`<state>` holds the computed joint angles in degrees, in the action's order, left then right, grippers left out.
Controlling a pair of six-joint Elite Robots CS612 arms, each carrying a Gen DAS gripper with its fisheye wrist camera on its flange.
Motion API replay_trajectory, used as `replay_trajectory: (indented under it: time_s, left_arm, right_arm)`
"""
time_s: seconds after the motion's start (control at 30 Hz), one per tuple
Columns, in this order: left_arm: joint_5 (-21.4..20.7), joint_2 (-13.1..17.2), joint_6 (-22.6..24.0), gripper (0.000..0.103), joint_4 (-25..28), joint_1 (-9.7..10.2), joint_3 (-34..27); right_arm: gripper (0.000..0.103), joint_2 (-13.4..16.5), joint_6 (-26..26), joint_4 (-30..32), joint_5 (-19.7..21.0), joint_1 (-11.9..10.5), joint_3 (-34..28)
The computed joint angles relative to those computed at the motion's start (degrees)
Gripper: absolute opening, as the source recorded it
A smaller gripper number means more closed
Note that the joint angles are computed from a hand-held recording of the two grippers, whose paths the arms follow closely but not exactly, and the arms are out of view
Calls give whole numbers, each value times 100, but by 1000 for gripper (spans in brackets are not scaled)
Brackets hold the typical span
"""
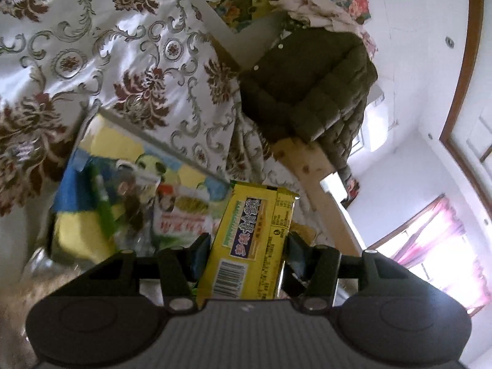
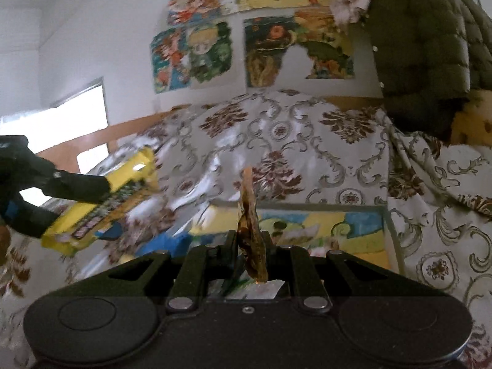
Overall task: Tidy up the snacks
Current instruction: 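Carry the yellow bar and gold packet over the tray with both grippers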
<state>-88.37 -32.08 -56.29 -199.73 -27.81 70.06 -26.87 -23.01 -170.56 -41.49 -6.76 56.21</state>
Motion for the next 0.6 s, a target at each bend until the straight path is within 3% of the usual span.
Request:
replay_trajectory:
  time_s: [0.2,0.3,0.6]
  left_arm:
    - [54,359,-198,58,292,98,-627]
    - [257,509,-156,58,710,92,-920]
    - [782,888,233,58,2055,20,-1723]
  right_arm:
    - [15,351,103,556,-32,49,-716]
    - [15,436,-72,891,-91,62,-913]
    - [16,700,73,1297,-309,93,-1427]
